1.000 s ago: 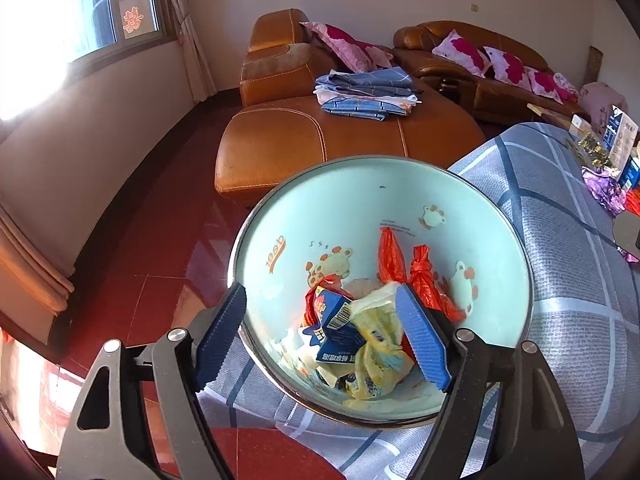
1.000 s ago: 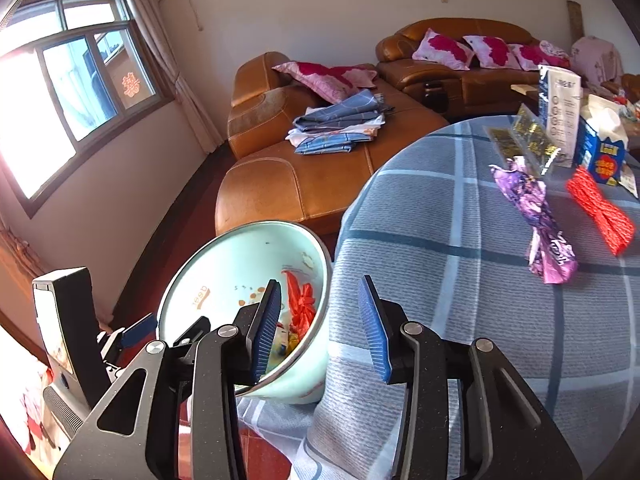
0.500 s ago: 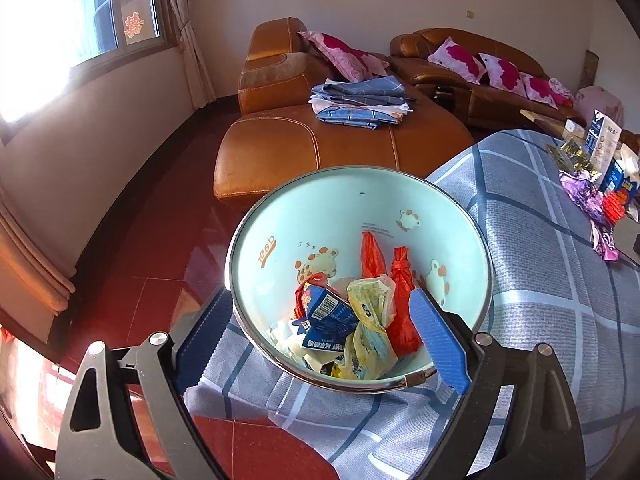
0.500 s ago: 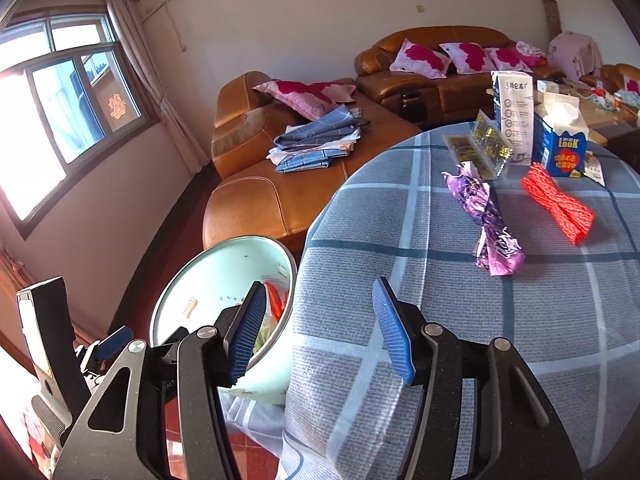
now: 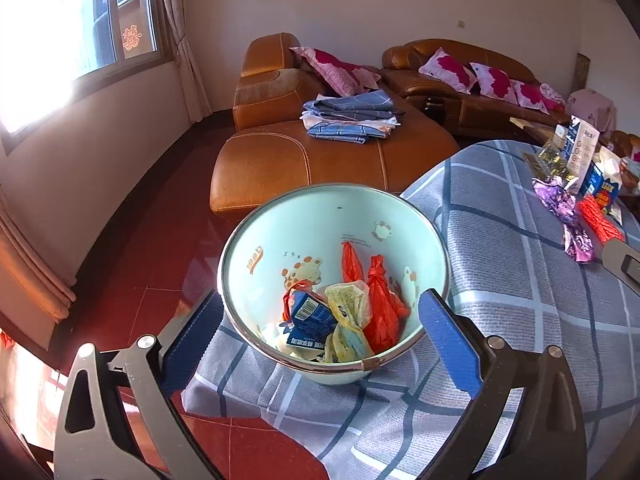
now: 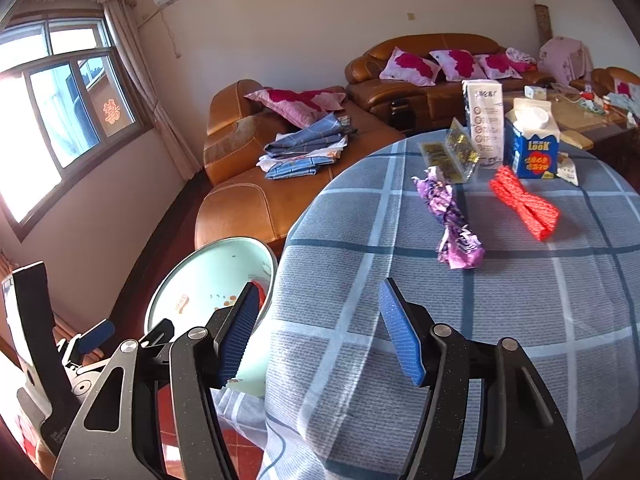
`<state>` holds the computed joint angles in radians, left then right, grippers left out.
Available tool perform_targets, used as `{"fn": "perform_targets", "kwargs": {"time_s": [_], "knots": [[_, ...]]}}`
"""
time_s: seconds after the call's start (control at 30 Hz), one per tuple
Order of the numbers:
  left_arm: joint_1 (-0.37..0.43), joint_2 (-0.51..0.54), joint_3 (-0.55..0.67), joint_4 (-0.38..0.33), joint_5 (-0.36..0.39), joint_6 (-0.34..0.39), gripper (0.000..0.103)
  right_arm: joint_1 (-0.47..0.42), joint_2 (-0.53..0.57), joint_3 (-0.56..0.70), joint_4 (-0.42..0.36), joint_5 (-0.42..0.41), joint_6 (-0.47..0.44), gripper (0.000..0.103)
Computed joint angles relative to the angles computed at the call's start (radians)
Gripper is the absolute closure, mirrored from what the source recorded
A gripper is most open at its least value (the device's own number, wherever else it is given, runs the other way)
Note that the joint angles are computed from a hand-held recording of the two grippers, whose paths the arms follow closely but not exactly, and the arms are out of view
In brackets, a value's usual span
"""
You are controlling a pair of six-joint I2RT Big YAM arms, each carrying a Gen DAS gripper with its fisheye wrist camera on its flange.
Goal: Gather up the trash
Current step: 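Withdraw both open tools from the bin toward the table items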
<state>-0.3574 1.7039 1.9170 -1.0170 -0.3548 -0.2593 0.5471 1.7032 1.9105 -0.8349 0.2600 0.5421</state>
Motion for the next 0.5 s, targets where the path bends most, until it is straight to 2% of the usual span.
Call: {"fn": "perform_targets", "kwargs": {"time_s": [0.5], "knots": [[-0.082, 0.026, 0.064, -0.024, -0.011, 0.022, 0.006, -0.056, -0.142, -0.182, 0.065, 0.038, 0.047, 0.041]]}}
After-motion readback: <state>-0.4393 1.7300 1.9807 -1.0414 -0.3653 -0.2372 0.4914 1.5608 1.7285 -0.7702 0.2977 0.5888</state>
